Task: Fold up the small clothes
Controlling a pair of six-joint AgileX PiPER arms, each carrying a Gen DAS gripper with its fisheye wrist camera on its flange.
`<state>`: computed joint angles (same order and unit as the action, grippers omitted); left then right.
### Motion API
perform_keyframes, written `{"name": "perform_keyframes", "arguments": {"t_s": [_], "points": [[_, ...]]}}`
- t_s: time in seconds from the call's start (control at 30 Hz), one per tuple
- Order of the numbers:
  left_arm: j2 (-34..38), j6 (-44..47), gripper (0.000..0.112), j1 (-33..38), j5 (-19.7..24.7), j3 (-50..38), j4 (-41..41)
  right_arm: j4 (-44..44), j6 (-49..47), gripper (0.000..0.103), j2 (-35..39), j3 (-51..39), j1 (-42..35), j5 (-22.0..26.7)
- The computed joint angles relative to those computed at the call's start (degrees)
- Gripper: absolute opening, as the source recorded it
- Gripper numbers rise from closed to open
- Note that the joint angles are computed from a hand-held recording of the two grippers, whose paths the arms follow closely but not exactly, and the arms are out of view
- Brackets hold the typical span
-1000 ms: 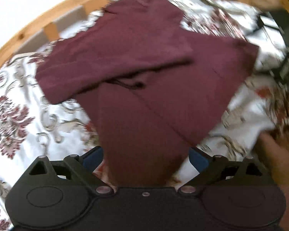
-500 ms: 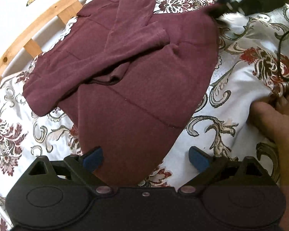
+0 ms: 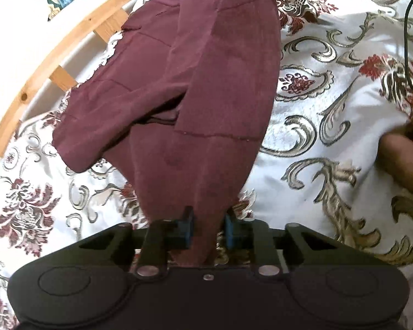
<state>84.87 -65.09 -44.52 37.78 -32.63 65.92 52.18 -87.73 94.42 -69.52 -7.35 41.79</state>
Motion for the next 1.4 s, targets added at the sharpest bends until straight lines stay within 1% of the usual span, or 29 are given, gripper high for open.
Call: {"name": "perform_keyframes", "arguments": {"t_s": [0.13,0.27,0.33,0.4,0.43,0.5,0.57,0.6,0.77,0.83,0.87,0.9,0.93,0.97,1.0,1.07,1.13,1.2,1.3,1.33,1.37,1.4], "points": [[-2.1,0.8,0.013,0.6,-0.2,0.5,-1.3,0.6,-1.5,0.013,-1.2,2.6,0.4,-1.7],[-5.6,1.6,0.008,2.2,-0.3,0.5,-3.5,-1.0,-3.0,0.013,-2.7,5.0,0.2,-3.1],[-9.2,3.9,0.007,5.1,-1.8,0.0,-8.6,-2.2,-0.9,0.013,-3.6,6.2,-1.0,-2.3],[-13.2,5.3,0.006,7.5,-2.6,-0.2,-13.7,-0.9,-1.3,0.013,-5.2,8.5,-3.1,-0.9],[-15.8,6.1,0.006,8.6,-2.6,-0.3,-16.5,0.1,-2.8,0.012,-6.3,10.3,-3.9,-1.0],[-20.4,6.1,0.006,8.4,-0.8,-0.1,-19.4,2.9,-7.9,0.011,-10.0,14.9,-5.8,-0.4],[-24.8,5.9,0.006,6.8,1.9,-0.2,-21.4,3.1,-9.9,0.011,-13.7,17.3,-7.5,1.7],[-27.1,6.1,0.006,5.6,3.9,-0.5,-22.4,1.9,-9.3,0.011,-15.7,17.8,-8.3,3.5],[-38.1,8.4,0.006,-2.4,15.7,-4.0,-29.9,-8.1,-3.9,0.010,-23.1,14.6,-11.1,14.6],[-41.4,10.5,0.006,-3.4,18.2,-5.7,-32.7,-10.9,-1.2,0.010,-24.8,11.4,-11.8,20.0],[-42.5,10.4,0.006,-4.3,19.5,-6.5,-33.1,-11.7,-0.1,0.010,-25.5,9.7,-11.9,21.9],[-43.2,12.0,0.006,-3.0,19.6,-7.6,-34.3,-11.9,0.8,0.010,-25.7,8.3,-11.6,22.7],[-43.4,15.5,0.006,0.7,18.1,-8.4,-36.7,-11.8,1.7,0.010,-25.4,6.9,-11.0,22.6],[-43.0,20.4,0.006,6.0,15.9,-9.3,-40.0,-11.7,2.6,0.010,-24.6,5.6,-9.7,21.5],[-41.5,24.2,0.006,11.2,13.6,-10.6,-41.8,-11.9,3.4,0.010,-23.7,4.6,-7.6,18.7],[-37.5,26.5,0.006,16.5,10.6,-12.9,-40.2,-11.7,3.4,0.010,-20.5,2.5,-3.7,13.2],[-32.0,29.8,0.006,23.4,5.1,-15.7,-40.4,-12.0,3.8,0.011,-16.1,-0.1,0.4,7.4],[-25.0,36.2,0.006,31.0,-0.1,-19.9,-45.4,-12.5,5.0,0.011,-10.4,-3.4,5.3,0.5],[-14.6,44.4,0.006,38.2,-4.0,-26.8,-51.0,-16.1,9.9,0.011,-0.7,-10.6,10.4,-5.4],[-10.9,45.0,0.007,39.3,-4.6,-29.2,-50.9,-17.7,12.5,0.011,3.3,-14.4,11.9,-6.1],[-7.8,43.9,0.007,39.7,-5.4,-31.0,-48.5,-17.9,13.6,0.011,6.7,-17.5,12.6,-6.5],[-5.0,41.2,0.007,39.4,-6.1,-32.5,-43.8,-17.6,13.9,0.011,10.1,-20.4,13.2,-7.2]]}}
